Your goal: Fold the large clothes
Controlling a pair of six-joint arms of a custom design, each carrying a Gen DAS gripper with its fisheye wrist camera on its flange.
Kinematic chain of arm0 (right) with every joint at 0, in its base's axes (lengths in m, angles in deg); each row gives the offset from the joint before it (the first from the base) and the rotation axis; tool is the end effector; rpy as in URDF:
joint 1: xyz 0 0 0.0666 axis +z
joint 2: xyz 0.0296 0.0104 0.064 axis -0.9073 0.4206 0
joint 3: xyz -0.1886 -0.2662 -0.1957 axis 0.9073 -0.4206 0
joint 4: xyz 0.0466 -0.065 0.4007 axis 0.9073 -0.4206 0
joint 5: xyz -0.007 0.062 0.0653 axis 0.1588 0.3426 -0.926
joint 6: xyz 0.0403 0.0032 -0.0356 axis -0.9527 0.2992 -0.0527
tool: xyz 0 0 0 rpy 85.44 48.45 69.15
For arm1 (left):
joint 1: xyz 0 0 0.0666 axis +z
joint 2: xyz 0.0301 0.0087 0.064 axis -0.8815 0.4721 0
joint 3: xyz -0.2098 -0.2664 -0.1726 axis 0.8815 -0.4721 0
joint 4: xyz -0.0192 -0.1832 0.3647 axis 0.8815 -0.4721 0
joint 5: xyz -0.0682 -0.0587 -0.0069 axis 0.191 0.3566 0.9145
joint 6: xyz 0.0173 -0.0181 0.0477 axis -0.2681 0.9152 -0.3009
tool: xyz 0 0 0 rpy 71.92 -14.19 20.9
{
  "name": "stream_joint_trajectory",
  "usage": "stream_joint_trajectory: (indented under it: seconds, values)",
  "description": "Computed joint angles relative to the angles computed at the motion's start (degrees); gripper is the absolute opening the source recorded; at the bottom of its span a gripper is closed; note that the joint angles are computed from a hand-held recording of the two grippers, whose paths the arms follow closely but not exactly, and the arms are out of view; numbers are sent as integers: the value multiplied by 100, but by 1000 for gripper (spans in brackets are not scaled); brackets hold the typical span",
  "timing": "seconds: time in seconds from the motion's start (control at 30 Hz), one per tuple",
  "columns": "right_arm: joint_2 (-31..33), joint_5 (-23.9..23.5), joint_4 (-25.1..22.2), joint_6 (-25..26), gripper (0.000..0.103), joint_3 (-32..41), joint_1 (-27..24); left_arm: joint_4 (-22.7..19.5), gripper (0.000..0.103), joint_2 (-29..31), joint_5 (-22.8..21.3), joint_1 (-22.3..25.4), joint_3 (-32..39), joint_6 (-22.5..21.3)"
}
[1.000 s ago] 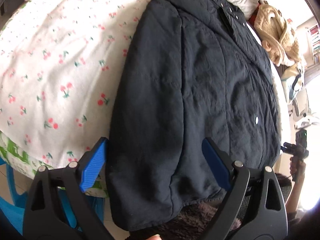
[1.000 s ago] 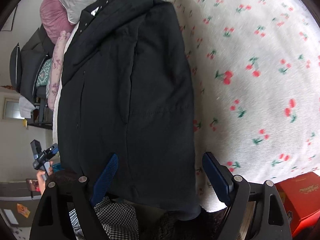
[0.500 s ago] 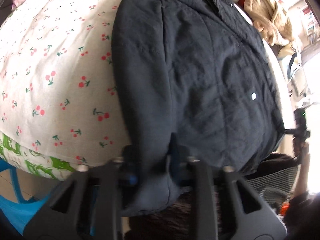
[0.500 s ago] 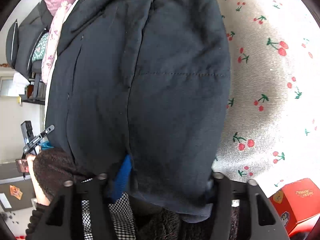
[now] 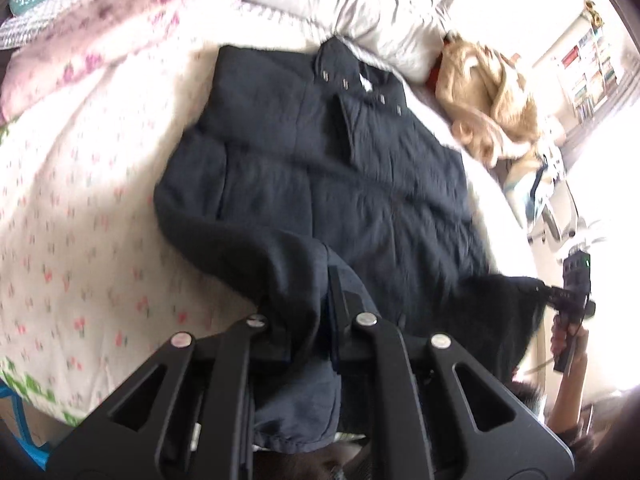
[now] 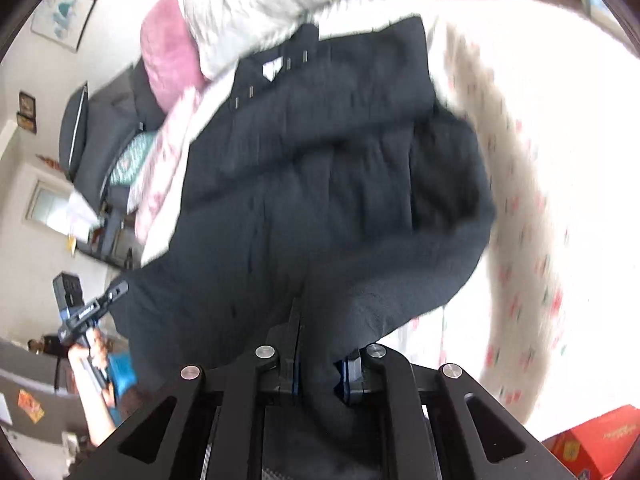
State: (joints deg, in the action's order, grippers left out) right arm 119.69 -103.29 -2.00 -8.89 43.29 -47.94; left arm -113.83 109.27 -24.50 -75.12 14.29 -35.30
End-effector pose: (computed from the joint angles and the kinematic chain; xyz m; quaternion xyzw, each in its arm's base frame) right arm 0.4267 0.1450 0.5496 0.0381 0.9411 0.2737 0.1948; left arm 0.3989 -0.1057 0.5551 -0.0336 0.9371 -0.2358 0.2552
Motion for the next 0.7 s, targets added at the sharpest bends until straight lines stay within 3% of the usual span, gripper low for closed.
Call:
stream_joint_trajectory:
  seconds: [0.27, 0.4, 0.5, 0.63, 0.7]
  values:
    - [999, 416, -127, -489, 12, 1402, -182, -214, 14, 1284, -603, 92, 1620, 337]
    - [1611, 425, -214, -742, 12, 2198, -389, -423, 14, 1940, -970, 159, 2501, 277]
    - [2062, 531, -169, -942, 12, 2783, -522, -344, 15, 2465, -1084, 297, 3147, 348]
    - [2985, 473, -302, -994, 12, 3885, -698, -363, 15, 3236, -1077, 374, 4036, 298]
    - [3677, 633, -702, -851, 12, 4854, -683, -494, 16, 3696, -1214, 357, 4561, 196]
